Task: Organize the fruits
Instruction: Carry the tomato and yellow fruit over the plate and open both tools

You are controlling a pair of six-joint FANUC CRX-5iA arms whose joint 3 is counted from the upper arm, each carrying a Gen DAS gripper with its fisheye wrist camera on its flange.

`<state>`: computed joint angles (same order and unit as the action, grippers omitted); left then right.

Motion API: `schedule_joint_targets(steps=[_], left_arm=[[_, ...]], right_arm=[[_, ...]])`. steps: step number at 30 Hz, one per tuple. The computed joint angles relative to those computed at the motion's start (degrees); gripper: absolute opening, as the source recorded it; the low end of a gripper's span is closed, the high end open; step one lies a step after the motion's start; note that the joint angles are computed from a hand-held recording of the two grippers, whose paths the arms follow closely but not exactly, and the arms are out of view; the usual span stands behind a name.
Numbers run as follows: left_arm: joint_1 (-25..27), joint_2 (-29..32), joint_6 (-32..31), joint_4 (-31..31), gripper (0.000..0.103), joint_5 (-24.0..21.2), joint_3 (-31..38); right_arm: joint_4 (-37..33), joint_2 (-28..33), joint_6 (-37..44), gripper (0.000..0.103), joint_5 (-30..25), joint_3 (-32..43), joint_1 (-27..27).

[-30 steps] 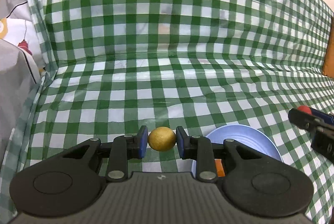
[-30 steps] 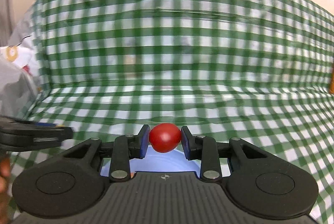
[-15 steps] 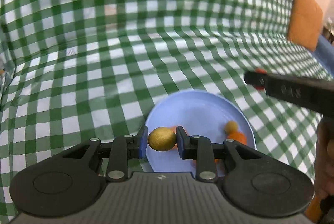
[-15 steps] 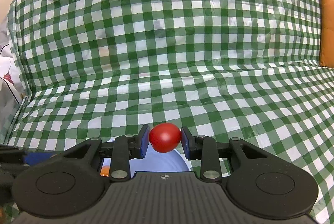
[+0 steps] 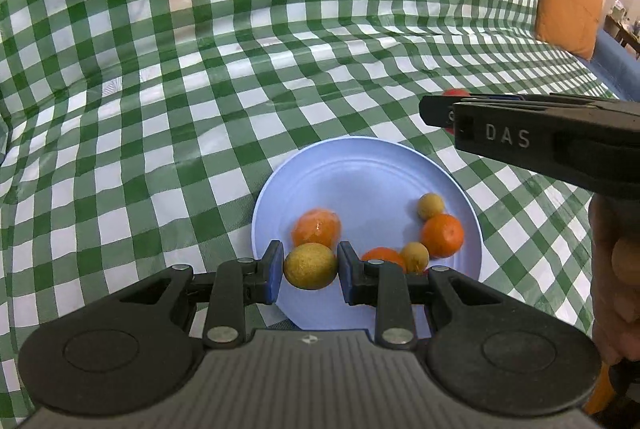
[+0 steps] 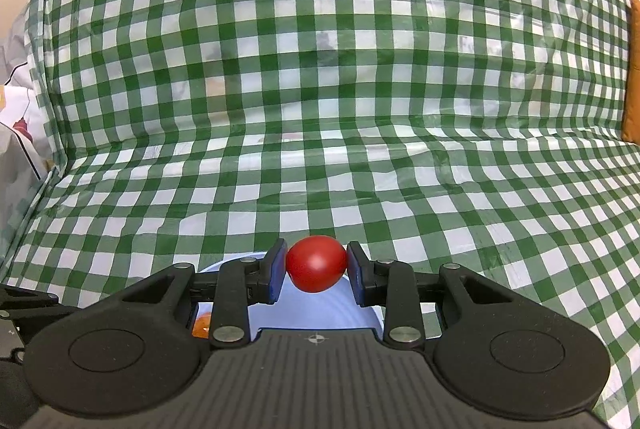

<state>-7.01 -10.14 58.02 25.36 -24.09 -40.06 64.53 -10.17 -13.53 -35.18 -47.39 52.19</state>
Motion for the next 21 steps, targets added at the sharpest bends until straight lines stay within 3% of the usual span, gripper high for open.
schedule_joint_targets(steps=[13,16,21], left_arm=[[0.0,-0.8,-5.8,6.9,0.033,1.2,-2.2],[-0.3,-1.1,-8.1,10.2,0.042,2.2,-3.2],[-0.4,-1.2,-7.7,10.0,0.042,2.7,-3.2]], right_arm=[[-0.7,0.5,1.5,0.034,1.3,0.4,-0.3],[-1.2,0.9,2.1,0.050,1.0,0.7,-0.1],[0.2,0.7,1.2,0.053,1.2,0.4,-0.4]])
